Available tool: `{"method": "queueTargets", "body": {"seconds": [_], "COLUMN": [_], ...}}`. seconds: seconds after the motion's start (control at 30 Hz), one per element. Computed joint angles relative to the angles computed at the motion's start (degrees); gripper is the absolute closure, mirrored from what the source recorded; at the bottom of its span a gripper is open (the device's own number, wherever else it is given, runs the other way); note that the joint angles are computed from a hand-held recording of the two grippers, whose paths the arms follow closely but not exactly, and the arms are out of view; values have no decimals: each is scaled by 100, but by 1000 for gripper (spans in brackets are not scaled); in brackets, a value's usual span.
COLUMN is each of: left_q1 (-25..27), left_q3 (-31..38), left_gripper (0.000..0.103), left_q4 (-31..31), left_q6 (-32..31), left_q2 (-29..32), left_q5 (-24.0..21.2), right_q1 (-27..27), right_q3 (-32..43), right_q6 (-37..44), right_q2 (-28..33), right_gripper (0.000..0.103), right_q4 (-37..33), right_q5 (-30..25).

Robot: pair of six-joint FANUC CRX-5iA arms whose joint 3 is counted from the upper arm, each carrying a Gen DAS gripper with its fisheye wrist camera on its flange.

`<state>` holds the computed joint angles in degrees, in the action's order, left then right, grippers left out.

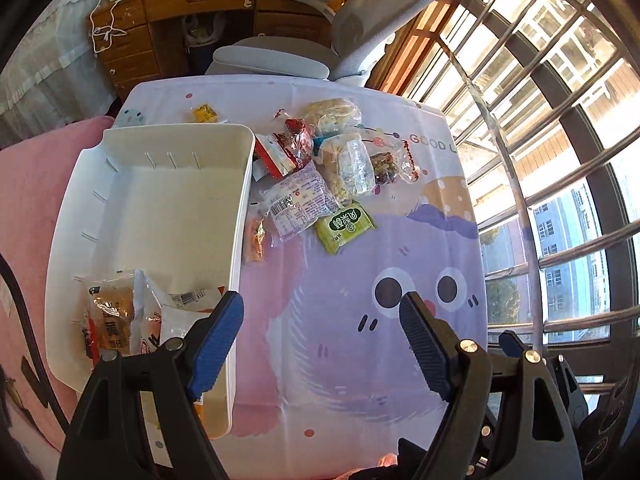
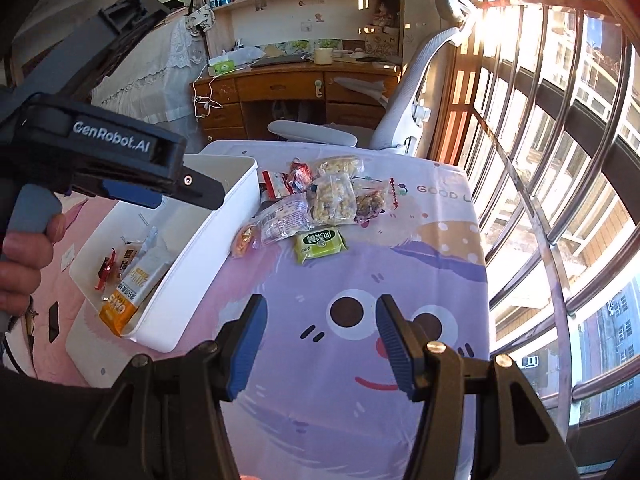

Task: Organize snacks
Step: 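Move both open tools back over the remaining snacks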

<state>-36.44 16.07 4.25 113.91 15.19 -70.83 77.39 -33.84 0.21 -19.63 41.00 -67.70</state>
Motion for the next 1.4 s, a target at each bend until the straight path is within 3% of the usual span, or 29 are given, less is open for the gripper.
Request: {"method": "queueTargets", "body": {"seconds": [0.27,0.7,1.07,1.27,1.4], "left_q1": [48,160,165,112,19], "left_q3": [967,2156,3236,3846,4515], "left_gripper": [24,24,24,24,23], "left_q4": [-205,-334,-422,-637,-912], "left_q6": [416,770,594,361,138], "left_q2": [799,2078,3065,3483,3862], "left_q5": [-438,-981,-1633,-1954,-2398], "right_q1": [-611,-1756,-2411,-2556,-2552], "right_q3": [-291,-542,-482,-365,-264], "right_q6": [246,973,1322,1897,2147], "right_q2": [-42,619,1434,1701,1857], "right_gripper": [46,45,39,39,39], "right_q4": [269,751,854,541,341], "right_q5": [828,2532,3315,3592,3637]}}
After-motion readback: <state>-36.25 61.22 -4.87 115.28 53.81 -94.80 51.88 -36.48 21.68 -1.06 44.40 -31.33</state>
